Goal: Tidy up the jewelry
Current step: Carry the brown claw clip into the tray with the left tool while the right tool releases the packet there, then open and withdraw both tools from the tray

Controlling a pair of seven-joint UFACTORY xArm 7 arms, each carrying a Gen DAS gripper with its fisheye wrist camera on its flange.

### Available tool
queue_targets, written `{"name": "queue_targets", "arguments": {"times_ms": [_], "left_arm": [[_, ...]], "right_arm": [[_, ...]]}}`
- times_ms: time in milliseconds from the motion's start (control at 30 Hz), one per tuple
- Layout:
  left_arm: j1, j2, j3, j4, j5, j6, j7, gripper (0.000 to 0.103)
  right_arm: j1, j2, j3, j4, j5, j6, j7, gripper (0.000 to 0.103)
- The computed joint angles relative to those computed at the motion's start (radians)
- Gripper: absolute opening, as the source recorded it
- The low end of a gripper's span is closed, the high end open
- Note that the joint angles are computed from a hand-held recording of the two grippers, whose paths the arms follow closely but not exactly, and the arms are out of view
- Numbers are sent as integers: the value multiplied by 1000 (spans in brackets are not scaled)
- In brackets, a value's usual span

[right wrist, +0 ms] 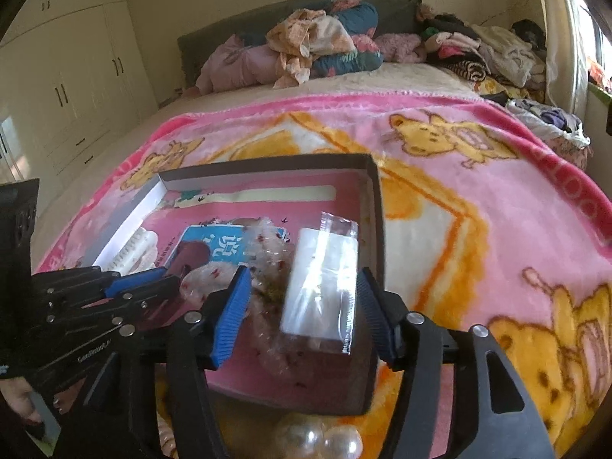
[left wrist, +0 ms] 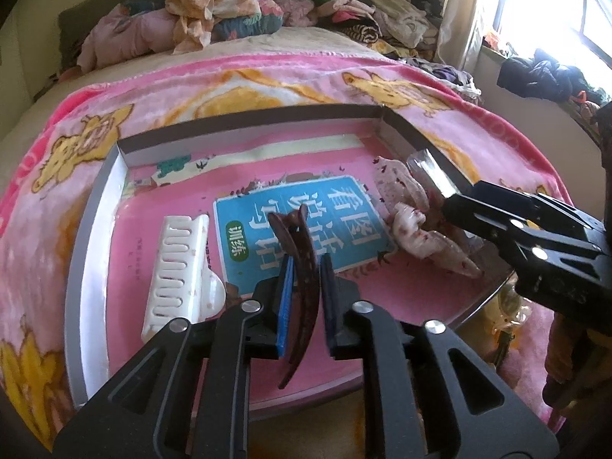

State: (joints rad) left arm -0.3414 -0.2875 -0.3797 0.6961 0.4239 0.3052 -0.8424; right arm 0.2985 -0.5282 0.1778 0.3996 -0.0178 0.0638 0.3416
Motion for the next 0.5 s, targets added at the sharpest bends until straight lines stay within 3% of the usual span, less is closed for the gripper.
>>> {"name": "queue_targets", "arguments": {"times_ms": [167, 300, 367, 500], "left_arm": [[13, -31, -14, -5, 17, 3, -29, 31], [21, -63, -25, -11, 19, 7, -45, 37], [24, -80, -30, -16, 16, 6, -49, 47], [39, -123, -52, -27, 17, 12, -69, 56]], "right_arm": [[-39, -75, 41, -33, -19, 9, 30, 66], [-60, -138, 61, -58, -35, 21, 53, 72], [-61, -173, 62, -71, -42, 32, 59, 73], [-70, -239, 75, -92, -54, 53, 79, 81]]}}
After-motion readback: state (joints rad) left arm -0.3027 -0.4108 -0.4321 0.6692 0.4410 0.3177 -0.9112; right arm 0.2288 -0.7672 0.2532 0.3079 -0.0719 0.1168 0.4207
